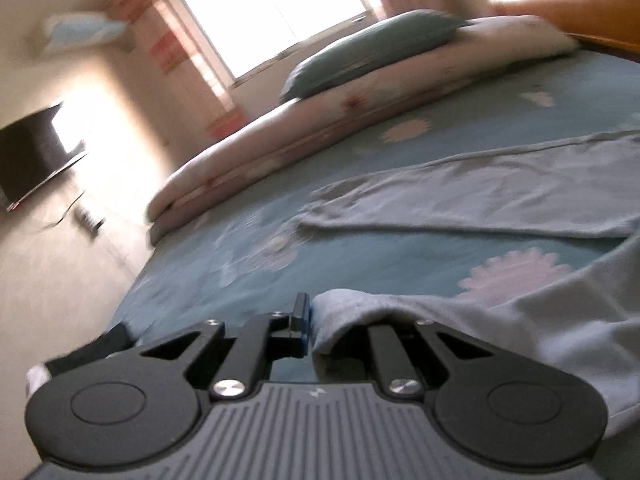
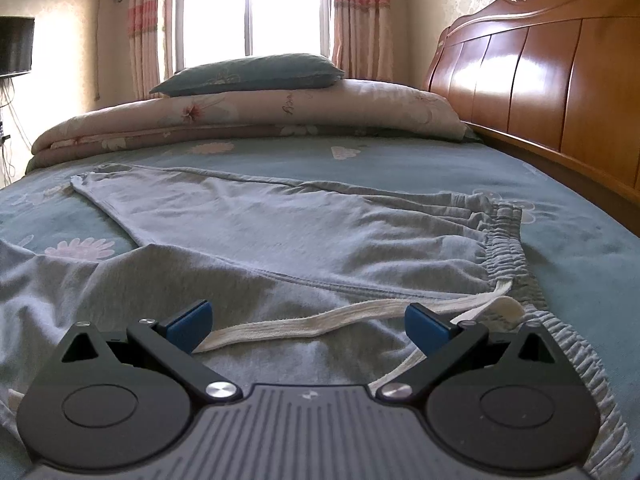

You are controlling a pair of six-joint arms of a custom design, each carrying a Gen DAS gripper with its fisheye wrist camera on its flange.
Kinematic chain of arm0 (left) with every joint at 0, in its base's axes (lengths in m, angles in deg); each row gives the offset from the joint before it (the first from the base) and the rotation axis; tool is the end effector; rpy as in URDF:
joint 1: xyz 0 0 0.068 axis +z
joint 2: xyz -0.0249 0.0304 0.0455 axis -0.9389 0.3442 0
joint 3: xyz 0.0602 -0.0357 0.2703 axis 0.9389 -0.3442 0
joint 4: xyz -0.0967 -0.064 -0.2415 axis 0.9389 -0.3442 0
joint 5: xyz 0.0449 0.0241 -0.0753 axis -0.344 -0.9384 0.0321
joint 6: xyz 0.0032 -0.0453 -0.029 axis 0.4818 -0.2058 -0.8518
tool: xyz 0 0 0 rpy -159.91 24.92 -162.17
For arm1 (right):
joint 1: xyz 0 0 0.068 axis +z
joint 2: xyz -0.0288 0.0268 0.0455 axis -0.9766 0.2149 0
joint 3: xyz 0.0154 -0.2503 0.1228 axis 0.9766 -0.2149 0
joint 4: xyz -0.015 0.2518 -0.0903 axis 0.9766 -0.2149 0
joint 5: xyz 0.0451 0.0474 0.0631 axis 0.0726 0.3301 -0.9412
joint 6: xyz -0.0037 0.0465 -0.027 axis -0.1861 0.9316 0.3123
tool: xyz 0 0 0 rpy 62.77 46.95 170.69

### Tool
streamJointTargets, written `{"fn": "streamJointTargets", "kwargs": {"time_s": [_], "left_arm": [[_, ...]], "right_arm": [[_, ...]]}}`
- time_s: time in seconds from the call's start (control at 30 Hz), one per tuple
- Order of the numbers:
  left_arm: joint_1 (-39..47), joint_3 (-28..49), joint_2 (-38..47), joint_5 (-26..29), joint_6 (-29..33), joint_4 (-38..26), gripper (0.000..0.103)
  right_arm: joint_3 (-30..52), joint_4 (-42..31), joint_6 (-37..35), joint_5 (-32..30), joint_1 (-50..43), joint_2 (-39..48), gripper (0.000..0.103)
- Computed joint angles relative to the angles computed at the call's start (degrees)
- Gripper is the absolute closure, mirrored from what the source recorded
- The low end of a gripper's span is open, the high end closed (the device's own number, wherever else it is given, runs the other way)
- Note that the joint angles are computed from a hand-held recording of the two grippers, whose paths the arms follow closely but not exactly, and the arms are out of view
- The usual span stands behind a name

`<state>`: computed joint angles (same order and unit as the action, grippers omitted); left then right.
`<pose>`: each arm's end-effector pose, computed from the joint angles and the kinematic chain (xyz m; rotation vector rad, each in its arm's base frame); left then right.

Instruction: Fold clothes

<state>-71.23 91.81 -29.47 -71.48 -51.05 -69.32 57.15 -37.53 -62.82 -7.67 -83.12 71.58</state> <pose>0.2089 0.0178 0.3232 -0.2286 2.1878 0.8281 0.3615 -0.0171 0.1773 -0.4767 2.0112 0.3372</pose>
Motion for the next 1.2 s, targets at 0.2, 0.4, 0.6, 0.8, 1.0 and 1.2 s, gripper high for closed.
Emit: {"fn": "streamJointTargets", "kwargs": {"time_s": [0.2, 0.4, 0.6, 0.8, 1.0, 1.2], "left_arm": [[-11.6, 1.2, 5.9, 1.6, -2.8, 3.3, 0.092], [-19.5, 2.7, 17.3, 7.1, -4.3, 10.0, 0.090], [-21.0, 3.8, 28.1, 12.7, -7.9, 13.6, 0.088], [-23.0, -0.5, 30.0, 8.0, -7.1, 17.4, 0.044], [-24.6, -3.2, 23.6, 7.1, -6.2, 12.2, 0.036], [-26.5, -4.5, 16.0, 11.4, -11.7, 2.5, 0.035]], "right_arm": [[0.2, -0.3, -0.2, -0.3, 0.0, 0.2, 0.000], [0.1, -0.3, -0.3, 0.1, 0.2, 0.1, 0.000], [1.0, -1.2, 0.1, 0.2, -0.2, 0.8, 0.000], [1.7, -1.9, 0.3, -0.1, -0.4, 1.4, 0.000], [2.1, -2.5, 0.3, 0.3, 0.0, 1.5, 0.000], [1.7, -2.4, -0.2, 0.6, 0.2, 1.1, 0.000]]}}
